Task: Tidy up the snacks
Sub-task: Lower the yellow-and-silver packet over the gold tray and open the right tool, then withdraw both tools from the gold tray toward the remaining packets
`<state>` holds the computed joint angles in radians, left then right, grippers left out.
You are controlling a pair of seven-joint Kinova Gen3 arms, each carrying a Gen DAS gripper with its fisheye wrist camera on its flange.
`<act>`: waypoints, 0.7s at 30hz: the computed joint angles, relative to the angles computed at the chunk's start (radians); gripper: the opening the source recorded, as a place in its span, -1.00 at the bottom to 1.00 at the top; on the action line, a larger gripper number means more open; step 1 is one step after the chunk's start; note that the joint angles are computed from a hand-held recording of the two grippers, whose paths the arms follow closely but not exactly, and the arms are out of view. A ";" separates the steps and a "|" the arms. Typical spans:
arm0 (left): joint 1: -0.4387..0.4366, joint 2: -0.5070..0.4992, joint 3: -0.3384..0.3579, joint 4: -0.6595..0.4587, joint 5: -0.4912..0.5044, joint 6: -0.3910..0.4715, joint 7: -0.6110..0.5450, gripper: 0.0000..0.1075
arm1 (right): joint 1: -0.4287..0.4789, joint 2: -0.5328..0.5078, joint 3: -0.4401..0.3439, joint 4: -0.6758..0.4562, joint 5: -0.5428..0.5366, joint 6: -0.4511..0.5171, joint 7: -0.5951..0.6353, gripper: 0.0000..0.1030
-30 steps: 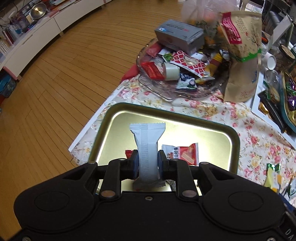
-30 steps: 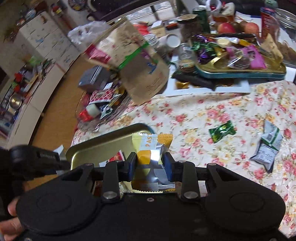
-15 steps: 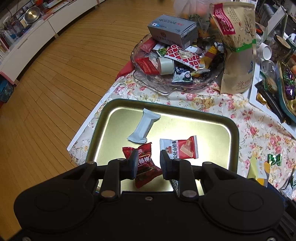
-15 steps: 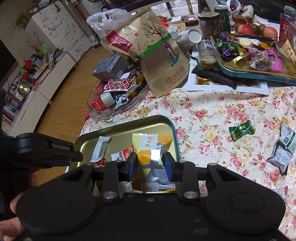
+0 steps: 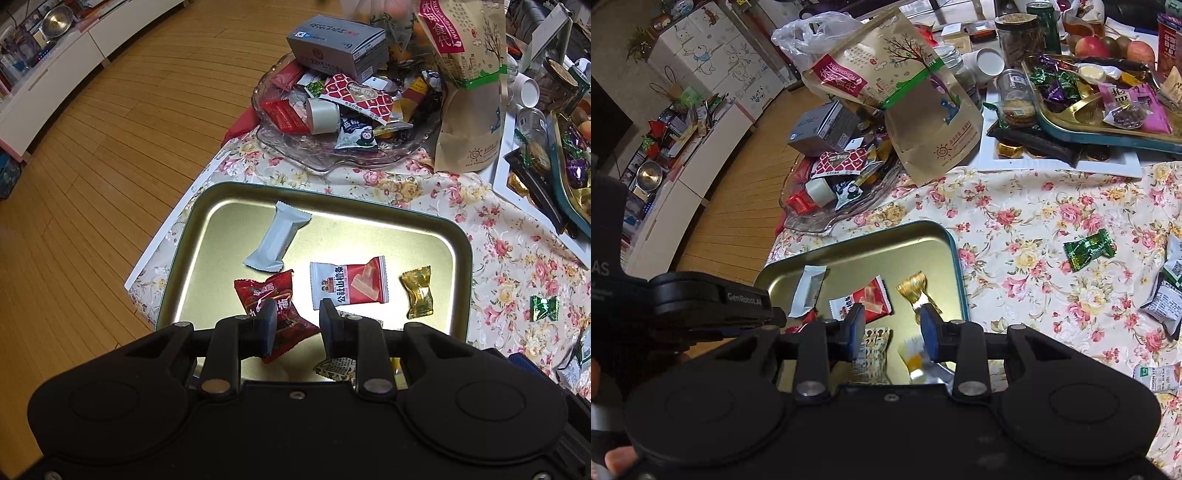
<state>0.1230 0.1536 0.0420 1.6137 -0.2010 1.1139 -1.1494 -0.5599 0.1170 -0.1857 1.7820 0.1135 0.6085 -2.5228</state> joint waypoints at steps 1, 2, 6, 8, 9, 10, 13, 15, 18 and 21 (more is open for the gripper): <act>0.001 0.000 0.001 0.000 0.000 0.000 -0.003 -0.34 | -0.003 0.001 0.002 -0.002 0.009 0.007 -0.010 -0.29; 0.003 0.000 0.003 0.000 -0.002 0.000 -0.003 -0.34 | -0.006 0.003 0.004 -0.004 0.017 0.014 -0.020 -0.29; 0.017 0.001 0.008 0.002 -0.018 0.003 0.003 -0.34 | -0.019 0.011 0.012 -0.018 0.061 0.054 -0.071 -0.29; 0.019 0.005 0.009 -0.001 -0.017 0.008 -0.004 -0.34 | -0.022 0.018 0.014 -0.026 0.075 0.079 -0.088 -0.29; 0.020 0.006 0.010 -0.003 -0.015 0.010 -0.007 -0.34 | -0.022 0.021 0.015 -0.027 0.078 0.086 -0.095 -0.29; 0.022 0.007 0.011 -0.003 -0.013 0.011 -0.009 -0.34 | -0.022 0.024 0.016 -0.031 0.080 0.095 -0.102 -0.29; 0.027 0.007 0.016 -0.004 -0.006 0.012 -0.023 -0.34 | -0.020 0.031 0.019 -0.038 0.081 0.124 -0.115 -0.29; 0.030 0.008 0.018 -0.004 -0.001 0.013 -0.032 -0.34 | -0.018 0.035 0.020 -0.040 0.083 0.139 -0.120 -0.29; 0.039 0.012 0.022 -0.005 0.003 0.019 -0.038 -0.34 | -0.017 0.036 0.022 -0.041 0.087 0.155 -0.126 -0.29; 0.047 0.020 0.025 -0.011 0.009 0.028 -0.044 -0.34 | -0.011 0.035 0.022 -0.039 0.084 0.165 -0.125 -0.29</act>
<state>0.1702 0.1736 0.0671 1.6026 -0.1916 1.1417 -1.1931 -0.5709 0.1521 -0.1635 1.7430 0.1975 0.7730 -2.6479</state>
